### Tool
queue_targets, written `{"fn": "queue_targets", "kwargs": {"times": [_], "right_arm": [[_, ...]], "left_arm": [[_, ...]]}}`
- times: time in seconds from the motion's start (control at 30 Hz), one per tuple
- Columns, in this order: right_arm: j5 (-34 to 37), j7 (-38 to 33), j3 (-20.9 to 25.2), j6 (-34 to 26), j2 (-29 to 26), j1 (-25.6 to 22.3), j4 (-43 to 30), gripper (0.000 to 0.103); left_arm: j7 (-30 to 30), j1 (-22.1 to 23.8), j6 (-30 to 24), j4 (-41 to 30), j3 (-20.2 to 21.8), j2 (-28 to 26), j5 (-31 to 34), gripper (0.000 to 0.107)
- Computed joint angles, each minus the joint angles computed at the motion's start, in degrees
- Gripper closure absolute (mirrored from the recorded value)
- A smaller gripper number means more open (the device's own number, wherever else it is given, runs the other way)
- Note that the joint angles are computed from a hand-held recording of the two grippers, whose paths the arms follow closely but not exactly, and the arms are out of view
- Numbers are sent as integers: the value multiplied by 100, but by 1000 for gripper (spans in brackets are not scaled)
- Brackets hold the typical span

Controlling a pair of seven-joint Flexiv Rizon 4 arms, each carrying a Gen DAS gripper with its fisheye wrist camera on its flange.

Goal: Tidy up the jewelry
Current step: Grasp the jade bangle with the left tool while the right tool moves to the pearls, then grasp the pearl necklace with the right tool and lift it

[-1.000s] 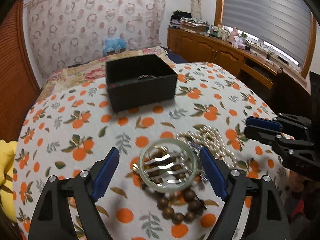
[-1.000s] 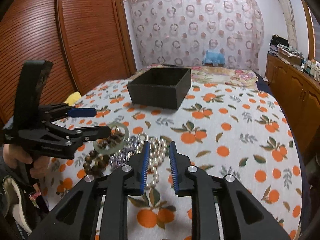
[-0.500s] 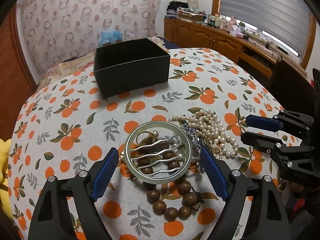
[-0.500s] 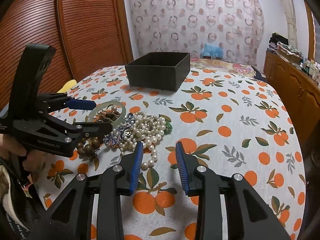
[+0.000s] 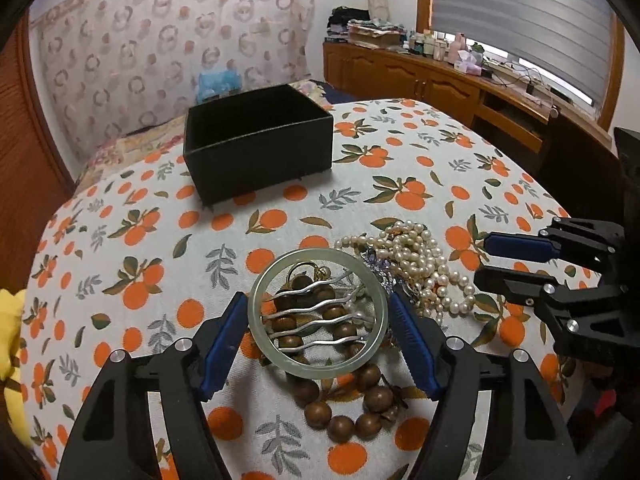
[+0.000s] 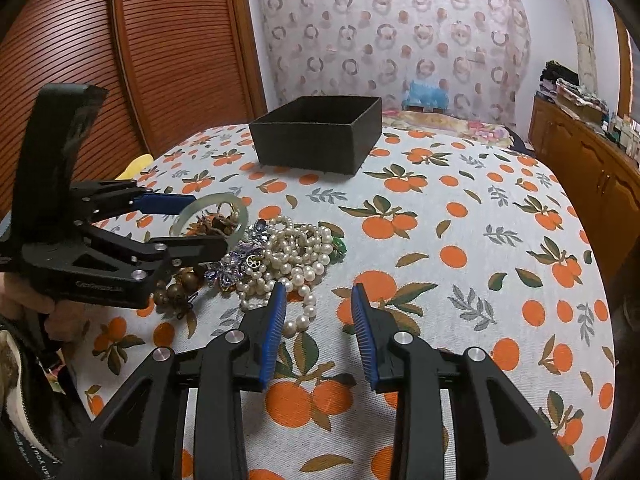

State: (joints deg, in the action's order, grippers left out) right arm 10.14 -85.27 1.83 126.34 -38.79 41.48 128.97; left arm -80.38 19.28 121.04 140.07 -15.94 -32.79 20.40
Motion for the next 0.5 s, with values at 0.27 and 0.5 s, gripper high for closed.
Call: {"fn": "queue_targets", "kwargs": {"times": [0.27, 0.5], "right_arm": [[114, -77, -179, -222, 16, 211, -59, 67], [111, -145, -393, -596, 104, 391, -83, 67]], "left_arm": [[-216, 387, 353, 171, -124, 63, 348, 39], [-569, 796, 532, 237, -234, 93, 726, 39]]}}
